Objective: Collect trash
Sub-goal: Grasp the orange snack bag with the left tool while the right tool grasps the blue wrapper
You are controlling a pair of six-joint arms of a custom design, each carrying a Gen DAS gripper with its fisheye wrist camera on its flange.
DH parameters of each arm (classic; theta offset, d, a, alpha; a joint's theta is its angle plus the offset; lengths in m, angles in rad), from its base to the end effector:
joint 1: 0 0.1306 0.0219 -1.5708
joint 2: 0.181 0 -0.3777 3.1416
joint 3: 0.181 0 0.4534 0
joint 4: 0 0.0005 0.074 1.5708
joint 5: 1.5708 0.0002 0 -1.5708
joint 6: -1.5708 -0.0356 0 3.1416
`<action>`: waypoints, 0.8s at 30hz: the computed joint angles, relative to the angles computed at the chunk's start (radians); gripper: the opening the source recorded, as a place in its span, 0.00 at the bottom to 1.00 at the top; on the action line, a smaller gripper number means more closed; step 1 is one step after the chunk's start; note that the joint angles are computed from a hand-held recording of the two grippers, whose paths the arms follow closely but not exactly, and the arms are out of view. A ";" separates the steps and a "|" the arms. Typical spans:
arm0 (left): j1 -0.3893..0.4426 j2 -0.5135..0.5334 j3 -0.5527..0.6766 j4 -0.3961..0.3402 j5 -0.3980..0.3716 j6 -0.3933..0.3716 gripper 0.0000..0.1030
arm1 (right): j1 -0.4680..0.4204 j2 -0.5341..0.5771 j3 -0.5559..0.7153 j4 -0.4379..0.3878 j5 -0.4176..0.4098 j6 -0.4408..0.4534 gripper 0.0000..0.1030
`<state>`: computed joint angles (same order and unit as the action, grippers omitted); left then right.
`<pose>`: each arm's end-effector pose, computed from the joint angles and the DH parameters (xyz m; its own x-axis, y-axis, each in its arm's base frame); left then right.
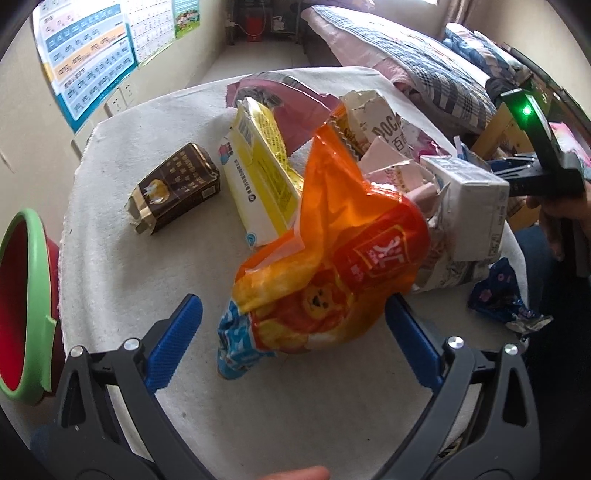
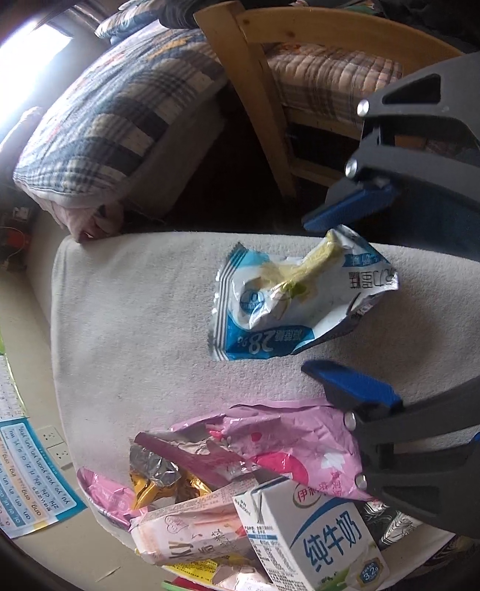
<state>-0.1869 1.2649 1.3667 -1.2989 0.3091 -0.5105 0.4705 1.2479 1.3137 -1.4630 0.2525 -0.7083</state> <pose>0.4549 -0.0976 0.4509 -0.6583 0.5982 -0.4569 0.6966 0.7141 -0.0687 0.3960 0.1908 0.4274 -0.9273 0.2351 -0.2913 0.2670 0.9608 -0.0745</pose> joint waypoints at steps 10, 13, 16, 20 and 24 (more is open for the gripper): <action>0.014 0.004 0.006 -0.016 0.026 0.001 0.62 | 0.008 0.025 0.031 0.002 0.010 0.027 0.37; 0.023 0.002 0.011 -0.033 0.044 0.012 0.57 | 0.015 0.022 0.037 0.005 0.011 0.021 0.36; 0.033 -0.007 0.007 -0.045 0.059 0.020 0.54 | 0.026 0.014 0.044 0.006 0.022 0.012 0.36; 0.049 -0.019 0.009 -0.066 0.088 0.046 0.53 | 0.046 -0.002 0.053 -0.005 0.047 -0.007 0.36; 0.062 -0.041 0.003 -0.078 0.084 0.057 0.53 | 0.070 -0.014 0.077 -0.017 0.076 -0.030 0.36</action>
<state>-0.1254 1.2243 1.3694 -1.3770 0.3933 -0.4532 0.5401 1.2343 1.3903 -1.4802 0.3283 -0.7388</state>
